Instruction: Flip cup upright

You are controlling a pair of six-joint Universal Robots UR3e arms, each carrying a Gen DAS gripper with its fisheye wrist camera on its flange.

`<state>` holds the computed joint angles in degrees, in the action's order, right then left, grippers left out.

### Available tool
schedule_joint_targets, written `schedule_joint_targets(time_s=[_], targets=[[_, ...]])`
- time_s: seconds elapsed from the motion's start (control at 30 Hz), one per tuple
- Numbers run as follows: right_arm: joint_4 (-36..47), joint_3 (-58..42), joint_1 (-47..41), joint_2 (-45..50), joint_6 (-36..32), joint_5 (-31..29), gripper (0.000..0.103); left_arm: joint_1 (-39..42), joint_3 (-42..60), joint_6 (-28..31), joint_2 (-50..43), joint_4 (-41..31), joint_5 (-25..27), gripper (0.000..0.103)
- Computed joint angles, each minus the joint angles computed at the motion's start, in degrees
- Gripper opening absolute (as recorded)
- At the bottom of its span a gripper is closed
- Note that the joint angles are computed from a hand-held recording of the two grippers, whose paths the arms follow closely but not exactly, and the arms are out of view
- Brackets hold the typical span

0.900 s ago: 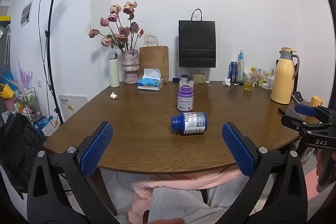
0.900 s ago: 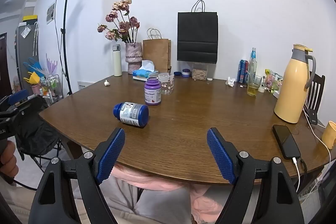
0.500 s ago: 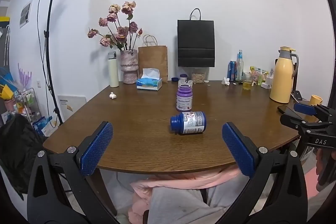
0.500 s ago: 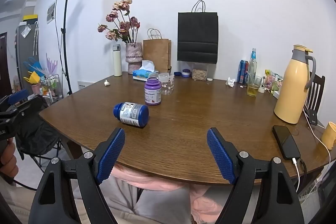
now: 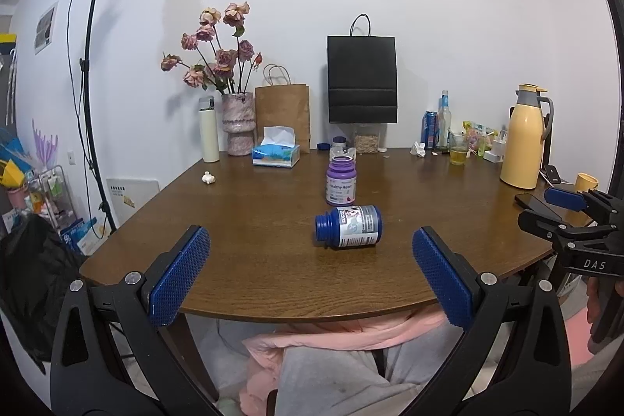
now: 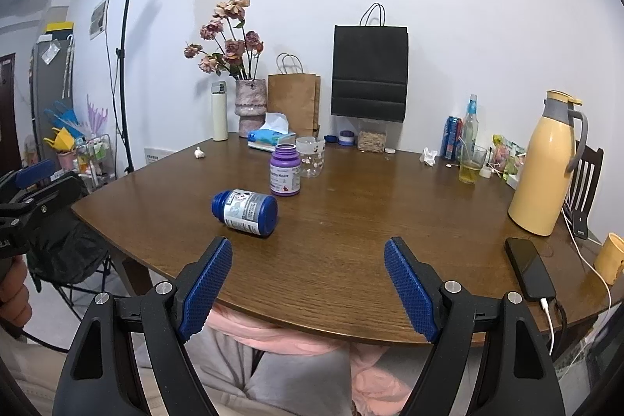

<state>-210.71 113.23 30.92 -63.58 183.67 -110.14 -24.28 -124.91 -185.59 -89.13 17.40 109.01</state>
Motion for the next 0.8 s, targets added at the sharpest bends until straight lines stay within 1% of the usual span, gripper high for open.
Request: schedule_joint_targets(time_s=[0.17,0.33,0.63,0.8], targets=[[-0.23,0.57,-0.69,-0.24,0.4,0.7,0.085,0.05,0.46,0.32,0.22,-0.74,-0.18,0.103],[-0.33,0.71,-1.01,-0.29,0.33,1.06,0.085,-0.34,0.31,1.12,-0.07,0.28,-0.04,0.103],[-0.9,1.08,-1.08,-0.16,0.29,1.15,0.085,-0.29,0.7,0.99,-0.33,-0.24,-0.04,0.103],[-0.88,0.61,-0.52,0.26,0.49,0.49,0.085,-0.6,0.7,1.22,-1.24,0.99,0.31,0.103]])
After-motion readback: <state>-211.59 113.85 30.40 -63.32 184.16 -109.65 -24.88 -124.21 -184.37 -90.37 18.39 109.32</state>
